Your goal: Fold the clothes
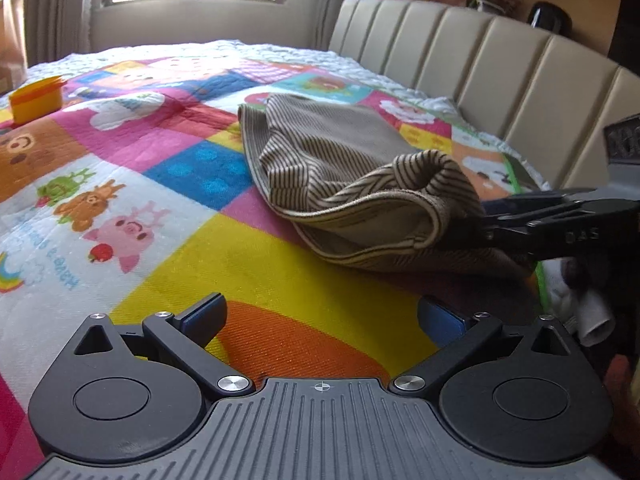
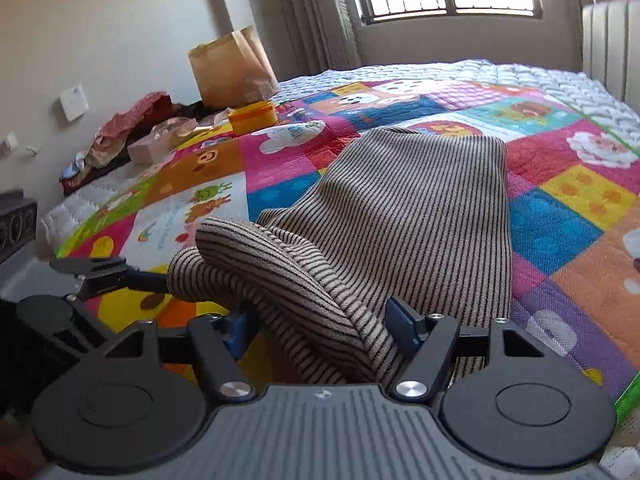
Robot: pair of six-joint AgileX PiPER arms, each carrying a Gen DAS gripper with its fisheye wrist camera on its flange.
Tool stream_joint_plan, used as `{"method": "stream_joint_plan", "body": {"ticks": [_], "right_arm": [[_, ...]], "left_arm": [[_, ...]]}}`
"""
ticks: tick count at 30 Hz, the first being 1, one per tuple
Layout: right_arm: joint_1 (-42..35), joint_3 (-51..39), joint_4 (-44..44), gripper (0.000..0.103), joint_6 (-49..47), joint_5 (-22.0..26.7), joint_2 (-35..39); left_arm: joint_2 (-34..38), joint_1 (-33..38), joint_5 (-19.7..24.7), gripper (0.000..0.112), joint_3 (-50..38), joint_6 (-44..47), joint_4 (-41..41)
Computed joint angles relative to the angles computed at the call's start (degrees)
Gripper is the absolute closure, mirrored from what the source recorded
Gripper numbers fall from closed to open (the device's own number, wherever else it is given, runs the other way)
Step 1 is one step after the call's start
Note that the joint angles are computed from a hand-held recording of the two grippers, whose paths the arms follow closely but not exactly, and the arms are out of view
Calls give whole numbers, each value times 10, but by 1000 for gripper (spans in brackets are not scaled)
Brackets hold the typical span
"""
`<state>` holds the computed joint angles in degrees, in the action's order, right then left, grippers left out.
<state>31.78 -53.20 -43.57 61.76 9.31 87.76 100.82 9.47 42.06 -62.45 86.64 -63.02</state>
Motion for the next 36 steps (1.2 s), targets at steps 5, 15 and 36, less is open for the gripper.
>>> {"method": "stream_joint_plan", "body": {"ticks": [5, 15, 36], "right_arm": [[89, 16, -286, 17, 176, 127, -20], [167, -2, -465, 21, 175, 300, 83], [209, -178, 108, 77, -529, 467, -98]], "left_arm": [[21, -33, -33, 9, -36, -50, -7], [58, -33, 25, 9, -111, -187, 11], [133, -52, 85, 9, -250, -143, 74]]}}
